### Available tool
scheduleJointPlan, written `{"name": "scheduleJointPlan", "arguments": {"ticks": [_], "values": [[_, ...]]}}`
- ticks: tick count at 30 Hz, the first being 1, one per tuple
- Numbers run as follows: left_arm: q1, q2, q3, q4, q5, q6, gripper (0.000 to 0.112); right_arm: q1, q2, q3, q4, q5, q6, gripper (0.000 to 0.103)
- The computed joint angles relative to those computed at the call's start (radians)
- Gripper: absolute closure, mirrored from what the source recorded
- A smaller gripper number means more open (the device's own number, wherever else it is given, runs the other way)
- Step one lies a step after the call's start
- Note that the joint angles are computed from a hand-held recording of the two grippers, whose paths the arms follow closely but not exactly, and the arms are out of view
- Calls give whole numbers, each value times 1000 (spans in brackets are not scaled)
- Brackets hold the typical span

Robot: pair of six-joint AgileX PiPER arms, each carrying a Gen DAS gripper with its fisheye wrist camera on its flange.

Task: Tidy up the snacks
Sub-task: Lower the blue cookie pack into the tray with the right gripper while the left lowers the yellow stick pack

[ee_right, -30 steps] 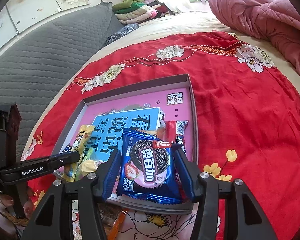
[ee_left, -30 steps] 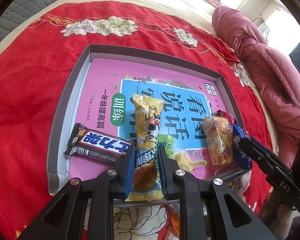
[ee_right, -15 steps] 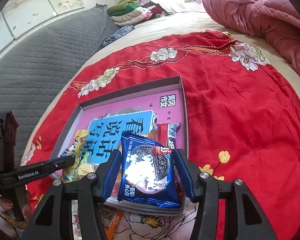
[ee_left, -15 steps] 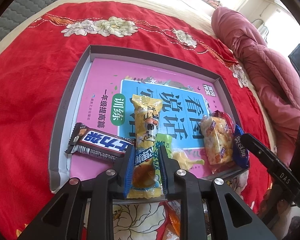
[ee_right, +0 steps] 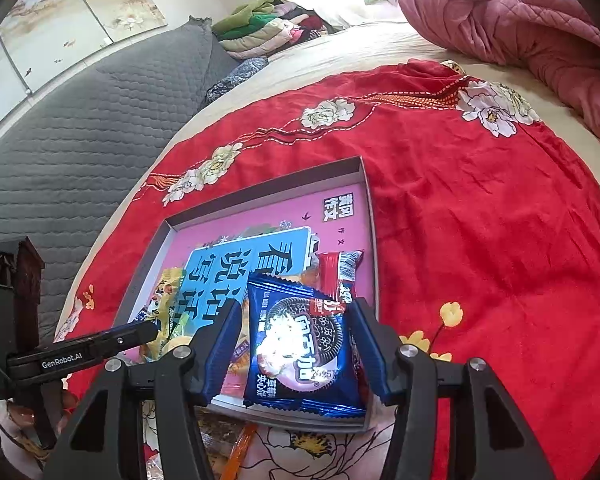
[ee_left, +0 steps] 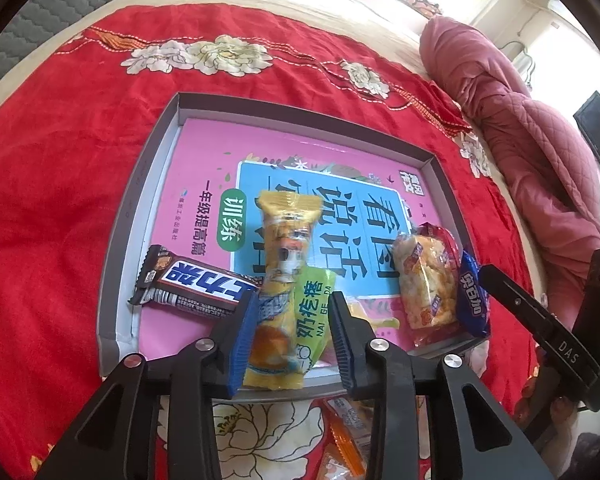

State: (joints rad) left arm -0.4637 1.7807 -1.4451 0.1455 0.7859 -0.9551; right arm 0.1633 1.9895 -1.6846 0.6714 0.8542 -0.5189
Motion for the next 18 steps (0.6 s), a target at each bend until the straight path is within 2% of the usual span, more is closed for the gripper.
{"name": "scheduleJointPlan", "arguments": {"ticks": [6,10,11,18], "values": [[-2,-5,-1,0,3,1,73,8,-13,13,-7,-19,-14,47],[-5,-13,0,4,4,-2,70,7,-29,32,13,-39,-38,36],[-6,-16,1,6,4,-4,67,6,-33,37,20,-44,-47,36],[-17,-38,2,26,24,-22,65,13,-64,60,41,-73,-93,35]]}}
